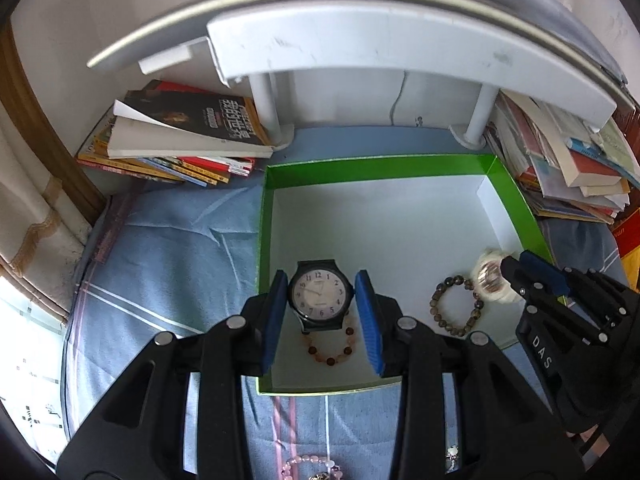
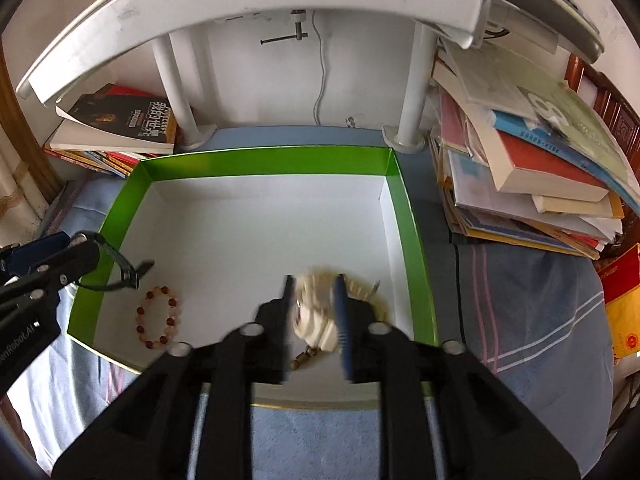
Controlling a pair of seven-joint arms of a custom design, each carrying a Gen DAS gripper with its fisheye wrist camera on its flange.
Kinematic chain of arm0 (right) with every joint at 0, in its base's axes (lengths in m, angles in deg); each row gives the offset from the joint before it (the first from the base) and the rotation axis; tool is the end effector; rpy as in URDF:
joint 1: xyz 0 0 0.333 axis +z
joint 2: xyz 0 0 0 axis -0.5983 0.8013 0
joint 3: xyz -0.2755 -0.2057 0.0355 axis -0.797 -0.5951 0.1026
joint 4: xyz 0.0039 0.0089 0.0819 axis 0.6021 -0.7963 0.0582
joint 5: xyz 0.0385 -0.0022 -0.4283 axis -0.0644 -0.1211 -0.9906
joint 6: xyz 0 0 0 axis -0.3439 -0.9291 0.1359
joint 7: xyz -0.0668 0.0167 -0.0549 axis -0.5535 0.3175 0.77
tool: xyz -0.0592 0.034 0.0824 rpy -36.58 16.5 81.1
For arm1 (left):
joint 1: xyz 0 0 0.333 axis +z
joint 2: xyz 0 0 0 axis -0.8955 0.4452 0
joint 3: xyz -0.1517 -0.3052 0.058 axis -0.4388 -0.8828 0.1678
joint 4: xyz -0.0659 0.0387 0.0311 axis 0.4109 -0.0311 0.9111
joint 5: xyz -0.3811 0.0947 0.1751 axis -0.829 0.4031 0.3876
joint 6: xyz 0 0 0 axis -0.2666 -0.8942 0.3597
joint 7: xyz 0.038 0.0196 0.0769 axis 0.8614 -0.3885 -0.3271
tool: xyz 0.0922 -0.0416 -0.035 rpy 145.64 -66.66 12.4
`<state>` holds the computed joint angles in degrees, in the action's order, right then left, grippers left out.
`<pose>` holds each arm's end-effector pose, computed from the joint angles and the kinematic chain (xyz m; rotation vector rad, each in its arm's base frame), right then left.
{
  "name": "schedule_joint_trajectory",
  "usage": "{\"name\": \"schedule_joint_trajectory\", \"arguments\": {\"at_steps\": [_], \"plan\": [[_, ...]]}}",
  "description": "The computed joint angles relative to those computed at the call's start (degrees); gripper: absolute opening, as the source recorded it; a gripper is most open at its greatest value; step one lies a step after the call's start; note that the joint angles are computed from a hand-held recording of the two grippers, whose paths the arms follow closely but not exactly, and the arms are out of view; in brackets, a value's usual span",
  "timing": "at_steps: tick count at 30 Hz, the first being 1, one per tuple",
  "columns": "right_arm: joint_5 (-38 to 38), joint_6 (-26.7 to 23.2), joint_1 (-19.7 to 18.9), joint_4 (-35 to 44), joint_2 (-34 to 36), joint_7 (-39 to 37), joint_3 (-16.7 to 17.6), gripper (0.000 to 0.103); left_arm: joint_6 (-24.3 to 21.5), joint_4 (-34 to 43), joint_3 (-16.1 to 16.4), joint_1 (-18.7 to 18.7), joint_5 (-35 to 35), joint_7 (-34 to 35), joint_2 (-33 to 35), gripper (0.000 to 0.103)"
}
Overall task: Organize jewelry
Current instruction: 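Carry both watches into the green box and open both tools, then move the left tool to the pink bracelet while the right approaches the silver bangle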
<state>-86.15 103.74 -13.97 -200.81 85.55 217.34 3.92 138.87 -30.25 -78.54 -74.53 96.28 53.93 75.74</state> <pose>0.5530 0.3235 0.5352 -1.7944 1.8765 -0.5793 0.5624 -0.2322 0.5598 -1.7218 1.9727 -0.5404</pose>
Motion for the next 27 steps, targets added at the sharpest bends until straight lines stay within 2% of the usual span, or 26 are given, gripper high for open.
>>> {"name": "schedule_joint_trajectory", "arguments": {"at_steps": [1,2,11,15,27], "plan": [[-0.23,0.18,0.00,-0.06,-0.11,0.13,-0.02,0.046,-0.49,0.20,-0.08,0.00,0.13,-0.11,0.19,0.036],[-1.24,0.38,0.07,-0.24,-0.44,0.99,-0.01,0.051,-0.65,0.23,-0.16,0.02,0.63,-0.54,0.18,0.038],[-2.32,-0.54,0.33,-1.96,-4.14,2.04,0.58,0.052,1.36,-3.12,0.06,-0.16,1.12,-1.74,-4.24,0.072],[-1.66,-0.85,0.78,-4.31,-7.13,2.17,1.19,0.052,1.47,-7.19,0.86,-0.68,-0.38,-0.88,-8.55,0.076],[4.13,-4.94,3.70,-15.32,-15.74,3.60,2.84,0.053,-3.23,-21.80,4.28,-3.33,-5.91,3.04,-21.18,0.078]]}}
